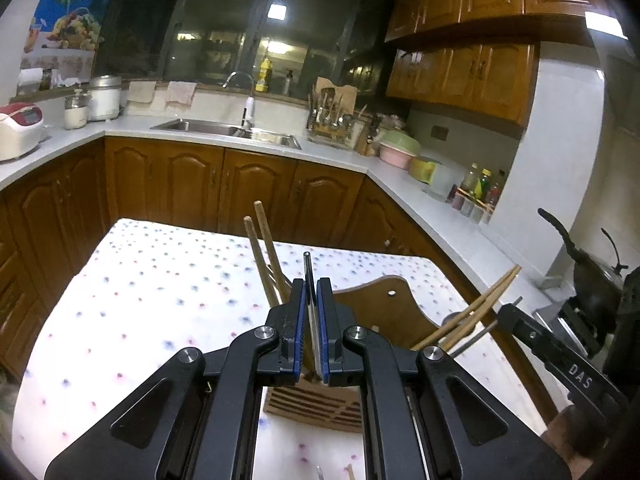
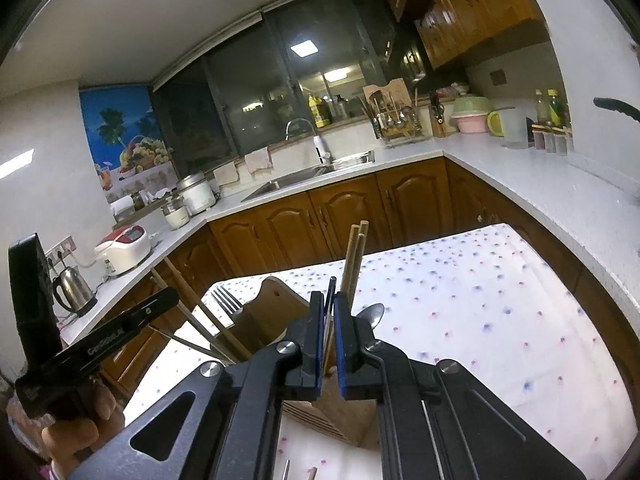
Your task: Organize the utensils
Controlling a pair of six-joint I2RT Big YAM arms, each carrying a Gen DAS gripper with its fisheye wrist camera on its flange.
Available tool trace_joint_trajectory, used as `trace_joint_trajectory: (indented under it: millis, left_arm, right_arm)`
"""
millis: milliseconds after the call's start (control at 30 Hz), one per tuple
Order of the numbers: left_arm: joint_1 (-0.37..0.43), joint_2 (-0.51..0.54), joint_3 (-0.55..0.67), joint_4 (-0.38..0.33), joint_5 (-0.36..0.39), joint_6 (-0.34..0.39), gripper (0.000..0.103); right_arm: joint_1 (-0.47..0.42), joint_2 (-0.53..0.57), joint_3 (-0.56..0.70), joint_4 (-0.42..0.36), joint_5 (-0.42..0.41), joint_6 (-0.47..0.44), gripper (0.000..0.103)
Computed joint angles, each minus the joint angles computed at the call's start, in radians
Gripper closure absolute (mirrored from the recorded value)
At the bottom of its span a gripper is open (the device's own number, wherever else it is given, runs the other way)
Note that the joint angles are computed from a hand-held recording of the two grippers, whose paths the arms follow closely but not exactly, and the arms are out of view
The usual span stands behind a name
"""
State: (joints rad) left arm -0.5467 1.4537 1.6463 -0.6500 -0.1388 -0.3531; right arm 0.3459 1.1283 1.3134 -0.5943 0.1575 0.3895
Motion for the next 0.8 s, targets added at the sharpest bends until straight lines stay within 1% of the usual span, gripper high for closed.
trace_joint_trajectory:
  millis: [33, 133, 167, 200, 233, 267, 300, 367, 400, 433, 467, 500, 567, 667, 800]
  left_arm:
    - [0.0, -0.001, -0.001, 0.001, 0.001, 0.001, 0.098]
    - [-0.003, -0.016, -0.012, 0.004, 0.008, 0.002, 0.097]
    - [-0.003, -0.021, -0.017, 0.005, 0.008, 0.002, 0.095]
    - [-0.004, -0.03, -0.024, 0.007, 0.008, 0.0, 0.087]
    - [-0.006, -0.034, -0.025, 0.006, 0.006, -0.003, 0.082]
    - [-0.009, -0.045, -0.032, 0.011, 0.0, -0.006, 0.072]
    - [-0.011, -0.056, -0.042, 0.017, -0.003, -0.006, 0.069]
    - [-0.015, -0.071, -0.051, 0.023, -0.001, -0.01, 0.064]
    - [-0.014, -0.08, -0.059, 0.028, 0.001, -0.013, 0.06]
    - [-0.015, -0.092, -0.07, 0.033, -0.003, -0.015, 0.057]
    - [-0.018, -0.106, -0.083, 0.04, -0.013, -0.016, 0.052]
    - [-0.021, -0.121, -0.099, 0.048, -0.027, -0.016, 0.046]
    - [-0.026, -0.136, -0.113, 0.052, -0.047, -0.016, 0.043]
    - [-0.028, -0.165, -0.146, 0.055, -0.065, -0.02, 0.037]
    - [-0.025, -0.196, -0.184, 0.045, -0.074, -0.032, 0.033]
  right_arm:
    - [-0.004, 0.001, 0.001, -0.001, -0.01, 0.004, 0.093]
    - [-0.007, -0.007, -0.004, 0.0, -0.012, 0.01, 0.093]
    - [-0.007, -0.01, -0.005, 0.002, -0.01, 0.01, 0.093]
    - [-0.006, -0.015, -0.007, 0.003, -0.007, 0.011, 0.092]
    - [-0.007, -0.02, -0.009, 0.006, -0.006, 0.012, 0.09]
    - [-0.006, -0.023, -0.011, 0.008, -0.005, 0.013, 0.085]
    - [-0.004, -0.031, -0.015, 0.013, 0.003, 0.014, 0.081]
    - [-0.002, -0.042, -0.022, 0.021, 0.008, 0.017, 0.07]
    - [-0.003, -0.047, -0.025, 0.025, 0.007, 0.02, 0.068]
    - [-0.004, -0.055, -0.031, 0.034, 0.004, 0.024, 0.061]
    - [-0.001, -0.061, -0.038, 0.041, 0.009, 0.027, 0.053]
    - [0.0, -0.068, -0.043, 0.047, 0.012, 0.027, 0.048]
    - [0.006, -0.086, -0.063, 0.066, 0.017, 0.027, 0.036]
    - [0.012, -0.102, -0.083, 0.082, 0.021, 0.029, 0.029]
    - [0.025, -0.121, -0.109, 0.083, 0.027, 0.043, 0.025]
